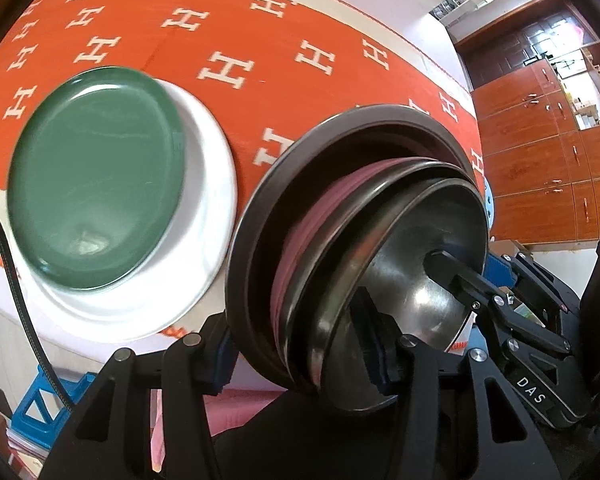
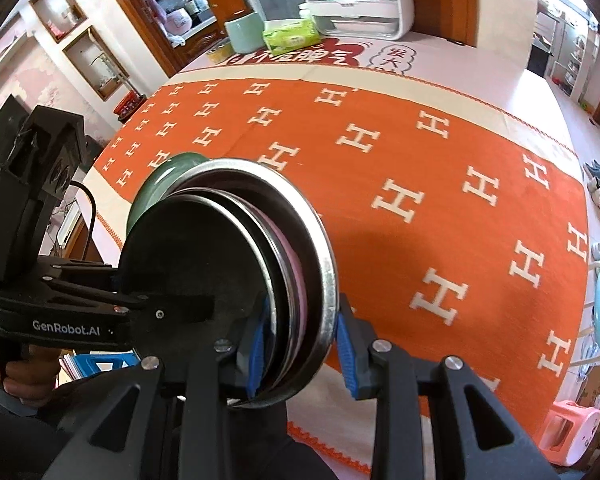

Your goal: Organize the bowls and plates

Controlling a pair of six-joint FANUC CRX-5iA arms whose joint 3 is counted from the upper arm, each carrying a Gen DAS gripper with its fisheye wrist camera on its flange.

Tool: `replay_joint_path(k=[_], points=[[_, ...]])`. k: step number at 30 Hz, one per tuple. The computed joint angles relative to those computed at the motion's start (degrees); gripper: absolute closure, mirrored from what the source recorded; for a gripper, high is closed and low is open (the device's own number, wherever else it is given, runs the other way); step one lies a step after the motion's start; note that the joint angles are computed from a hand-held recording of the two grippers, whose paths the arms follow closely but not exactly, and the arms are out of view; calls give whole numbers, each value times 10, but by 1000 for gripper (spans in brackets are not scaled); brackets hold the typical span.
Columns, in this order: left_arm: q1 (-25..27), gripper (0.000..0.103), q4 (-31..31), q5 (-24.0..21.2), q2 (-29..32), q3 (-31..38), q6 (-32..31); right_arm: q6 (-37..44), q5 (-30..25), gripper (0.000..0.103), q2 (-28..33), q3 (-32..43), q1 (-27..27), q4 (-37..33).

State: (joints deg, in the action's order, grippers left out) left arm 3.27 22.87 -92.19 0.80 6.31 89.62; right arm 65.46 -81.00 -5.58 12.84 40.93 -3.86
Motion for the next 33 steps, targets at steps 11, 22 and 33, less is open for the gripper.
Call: replay_joint_path(k=[11, 22, 33], points=[[58, 54, -12, -37, -13, 2, -46, -37, 20, 72, 33, 28, 36, 0], [121, 54, -28, -81, 13, 41, -118, -86, 39, 72, 89, 76, 71, 12], [162, 54, -52, -116, 70, 100, -192, -144, 49, 71, 152, 127, 85, 14]])
